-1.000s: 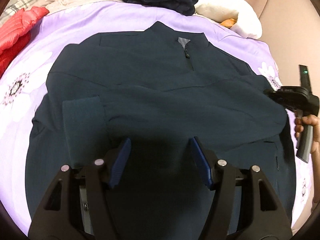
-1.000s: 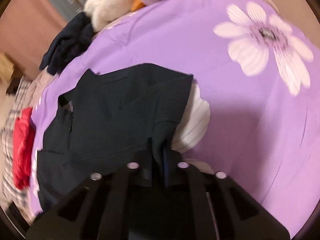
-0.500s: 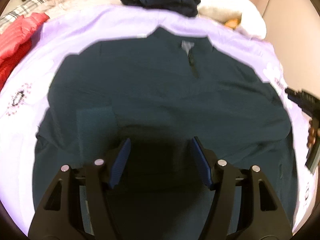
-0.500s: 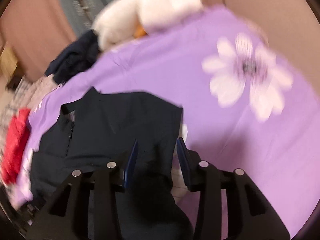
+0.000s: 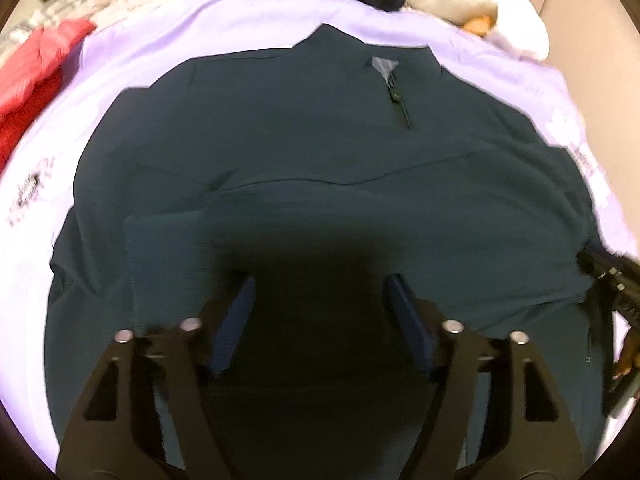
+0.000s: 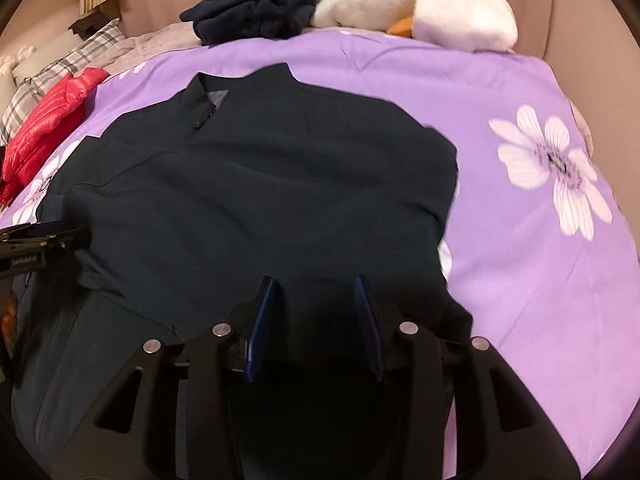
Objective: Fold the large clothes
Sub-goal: 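Move both open grippers over the jacket body toward its hem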
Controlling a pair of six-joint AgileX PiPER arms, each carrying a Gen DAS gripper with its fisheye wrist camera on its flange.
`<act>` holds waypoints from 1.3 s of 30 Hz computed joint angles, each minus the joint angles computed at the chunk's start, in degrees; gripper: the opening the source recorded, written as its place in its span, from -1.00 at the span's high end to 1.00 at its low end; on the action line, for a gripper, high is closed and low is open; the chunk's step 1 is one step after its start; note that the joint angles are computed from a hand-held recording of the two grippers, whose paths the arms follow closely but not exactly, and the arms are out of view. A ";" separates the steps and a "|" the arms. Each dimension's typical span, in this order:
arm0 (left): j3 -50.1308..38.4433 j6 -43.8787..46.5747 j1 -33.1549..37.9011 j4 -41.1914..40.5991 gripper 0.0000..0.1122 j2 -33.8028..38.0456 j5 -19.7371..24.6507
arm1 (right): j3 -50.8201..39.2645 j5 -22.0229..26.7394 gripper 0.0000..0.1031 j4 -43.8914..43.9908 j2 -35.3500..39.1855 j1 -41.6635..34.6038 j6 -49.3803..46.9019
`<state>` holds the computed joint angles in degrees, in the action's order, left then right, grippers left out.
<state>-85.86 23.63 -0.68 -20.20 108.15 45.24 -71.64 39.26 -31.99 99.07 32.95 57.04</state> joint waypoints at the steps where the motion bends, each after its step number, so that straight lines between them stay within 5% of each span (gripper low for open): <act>1: -0.63 0.64 0.71 -0.48 -0.05 0.06 1.11 | 1.62 -1.02 0.20 0.07 -1.10 -0.56 0.69; 6: -0.35 1.15 0.85 2.45 -0.03 -1.30 2.02 | 7.22 -0.39 0.20 -0.76 -5.85 -1.66 7.70; 9: 0.45 1.70 1.90 2.24 -0.04 -2.65 2.27 | 7.16 5.36 0.20 -2.55 -7.35 -0.93 11.99; 13: 3.55 3.92 3.37 -0.13 -0.37 -6.50 -0.16 | 4.94 6.41 0.06 -6.59 -8.63 4.19 12.81; 22: 5.21 1.04 2.53 4.41 -0.37 -6.35 -0.06 | -13.20 4.51 -0.02 -1.30 7.19 9.56 3.86; 27: 7.46 3.50 5.53 3.83 -0.38 -7.70 0.15 | -23.61 11.54 -0.24 0.79 16.07 11.53 -0.47; 39: 22.94 23.89 19.63 -12.19 -0.57 -23.48 7.63 | -15.05 13.49 -0.26 -3.16 5.51 22.56 9.03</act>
